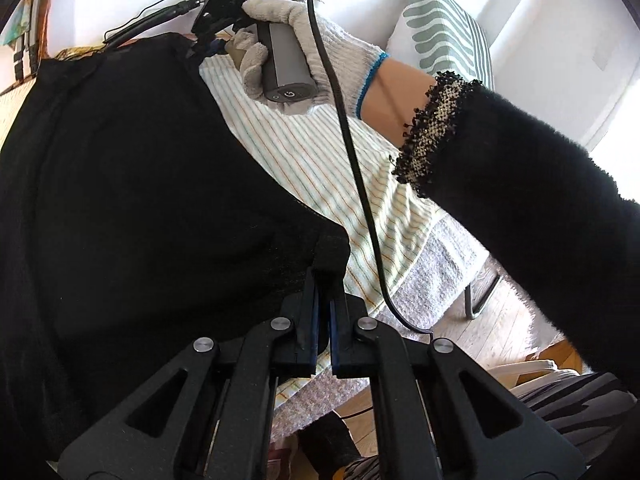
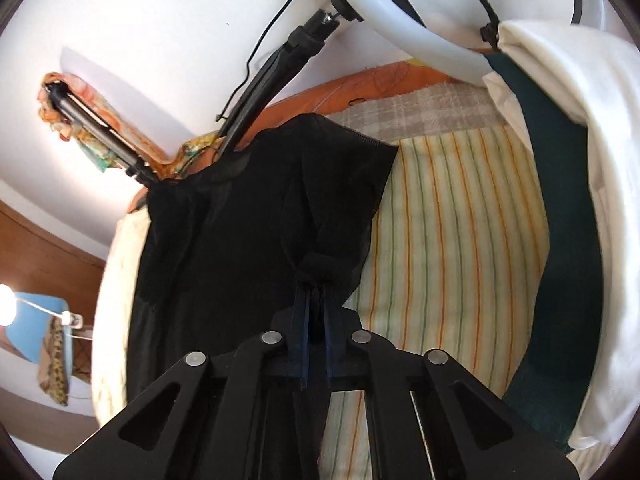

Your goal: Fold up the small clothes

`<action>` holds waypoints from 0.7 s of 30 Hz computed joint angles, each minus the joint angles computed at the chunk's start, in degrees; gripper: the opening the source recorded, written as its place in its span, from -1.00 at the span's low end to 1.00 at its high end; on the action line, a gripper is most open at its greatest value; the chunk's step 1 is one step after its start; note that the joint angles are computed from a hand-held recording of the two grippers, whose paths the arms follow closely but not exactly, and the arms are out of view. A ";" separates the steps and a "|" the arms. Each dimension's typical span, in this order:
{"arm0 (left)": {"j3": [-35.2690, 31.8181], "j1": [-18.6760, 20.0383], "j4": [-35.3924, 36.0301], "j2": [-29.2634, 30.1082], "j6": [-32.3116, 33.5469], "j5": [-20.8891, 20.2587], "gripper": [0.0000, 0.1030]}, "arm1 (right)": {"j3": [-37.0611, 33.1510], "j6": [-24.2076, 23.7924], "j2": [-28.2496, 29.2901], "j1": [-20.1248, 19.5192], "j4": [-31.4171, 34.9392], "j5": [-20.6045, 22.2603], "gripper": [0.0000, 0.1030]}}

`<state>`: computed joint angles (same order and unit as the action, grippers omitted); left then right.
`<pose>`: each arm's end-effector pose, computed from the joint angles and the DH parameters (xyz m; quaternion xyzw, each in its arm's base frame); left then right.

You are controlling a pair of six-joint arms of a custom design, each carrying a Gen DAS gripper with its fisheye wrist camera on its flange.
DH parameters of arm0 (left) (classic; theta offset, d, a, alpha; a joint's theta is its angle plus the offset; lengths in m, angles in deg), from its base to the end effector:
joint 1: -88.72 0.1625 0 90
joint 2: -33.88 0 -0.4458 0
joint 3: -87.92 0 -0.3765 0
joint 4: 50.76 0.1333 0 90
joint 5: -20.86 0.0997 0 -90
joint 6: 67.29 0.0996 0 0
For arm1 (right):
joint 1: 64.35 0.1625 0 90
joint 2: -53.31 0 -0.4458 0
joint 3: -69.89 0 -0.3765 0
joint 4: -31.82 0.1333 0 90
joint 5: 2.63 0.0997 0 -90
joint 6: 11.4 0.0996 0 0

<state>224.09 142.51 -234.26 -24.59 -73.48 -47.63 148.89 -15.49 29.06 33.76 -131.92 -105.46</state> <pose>-0.1197 -0.4509 0.1126 0.2273 0.9466 -0.1927 0.1235 0.2158 -0.7265 -0.0213 0.0858 -0.9765 0.1677 0.1044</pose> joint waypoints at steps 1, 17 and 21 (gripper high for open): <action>0.13 0.33 -0.05 -0.37 -0.09 -0.49 -0.97 | 0.08 -0.22 -0.02 0.32 -0.86 -0.58 -0.94; 2.82 4.91 -0.97 -7.33 0.45 -4.74 -0.97 | -7.27 -3.97 4.41 7.84 0.52 -11.07 -0.95; 1.74 4.18 -1.59 -5.19 0.72 -4.35 -0.96 | -7.09 -3.35 4.02 7.26 2.49 -11.85 -0.95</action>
